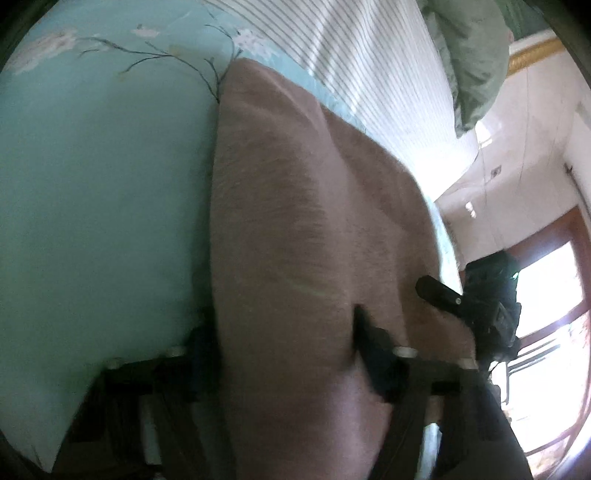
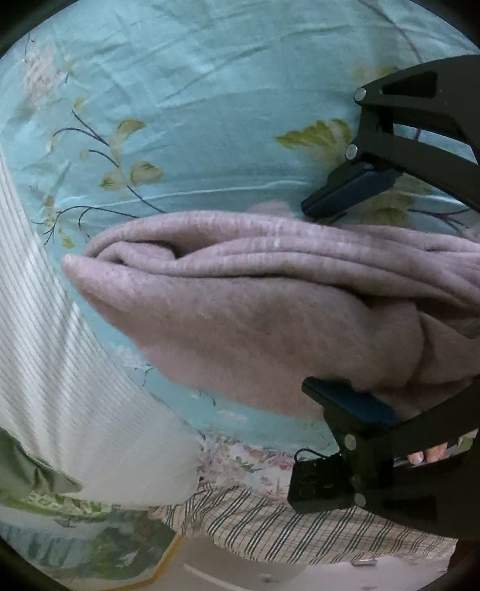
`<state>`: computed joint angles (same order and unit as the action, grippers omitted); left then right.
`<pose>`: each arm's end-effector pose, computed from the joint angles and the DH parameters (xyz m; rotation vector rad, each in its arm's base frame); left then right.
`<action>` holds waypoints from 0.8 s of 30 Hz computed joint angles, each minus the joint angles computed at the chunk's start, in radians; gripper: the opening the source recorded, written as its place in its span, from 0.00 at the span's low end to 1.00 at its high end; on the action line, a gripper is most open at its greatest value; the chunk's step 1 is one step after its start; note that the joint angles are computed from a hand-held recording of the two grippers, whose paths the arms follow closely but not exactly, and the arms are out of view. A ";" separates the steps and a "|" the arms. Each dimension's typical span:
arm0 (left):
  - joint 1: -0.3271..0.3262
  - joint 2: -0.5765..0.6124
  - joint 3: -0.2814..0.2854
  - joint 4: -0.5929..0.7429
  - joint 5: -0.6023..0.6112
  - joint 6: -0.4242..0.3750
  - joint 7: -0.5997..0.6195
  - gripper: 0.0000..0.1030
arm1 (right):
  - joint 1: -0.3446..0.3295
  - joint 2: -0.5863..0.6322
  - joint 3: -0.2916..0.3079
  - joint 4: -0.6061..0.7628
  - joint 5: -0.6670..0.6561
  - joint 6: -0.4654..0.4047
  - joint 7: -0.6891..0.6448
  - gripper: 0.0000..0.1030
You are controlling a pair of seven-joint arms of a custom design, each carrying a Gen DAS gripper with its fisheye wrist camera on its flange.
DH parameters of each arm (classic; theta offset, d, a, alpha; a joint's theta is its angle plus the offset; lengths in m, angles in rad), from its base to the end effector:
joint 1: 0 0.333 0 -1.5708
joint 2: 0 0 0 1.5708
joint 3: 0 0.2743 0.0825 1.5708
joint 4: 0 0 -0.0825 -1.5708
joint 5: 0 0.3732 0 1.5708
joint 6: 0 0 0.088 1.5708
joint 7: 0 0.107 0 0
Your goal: Fold small clothes
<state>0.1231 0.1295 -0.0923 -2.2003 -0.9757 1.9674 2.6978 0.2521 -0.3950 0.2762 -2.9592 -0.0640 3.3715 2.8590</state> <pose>0.5102 -0.0380 0.2877 1.2375 -2.1424 0.9767 0.3298 0.1918 0.3338 -1.0232 2.1100 -0.0259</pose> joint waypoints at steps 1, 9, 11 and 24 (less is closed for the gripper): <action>-0.003 0.002 -0.003 0.000 -0.002 0.009 0.010 0.46 | 0.032 0.018 -0.039 0.005 -0.008 0.009 0.008 0.53; 0.072 -0.153 0.076 -0.086 -0.060 -0.099 0.115 0.38 | -0.045 0.023 0.150 0.052 0.080 0.073 -0.023 0.36; 0.100 -0.192 0.114 -0.101 -0.050 -0.136 0.137 0.38 | -0.101 0.066 0.261 0.106 0.137 0.108 -0.066 0.35; 0.271 -0.249 0.228 -0.163 0.149 -0.065 0.177 0.41 | 0.038 0.550 0.364 0.487 0.524 0.201 -0.559 0.37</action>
<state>0.3938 -0.1192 0.1359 -2.3635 -0.8271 1.9024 2.8745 0.2905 0.1554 0.6404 -2.4726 0.4598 3.5725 2.2996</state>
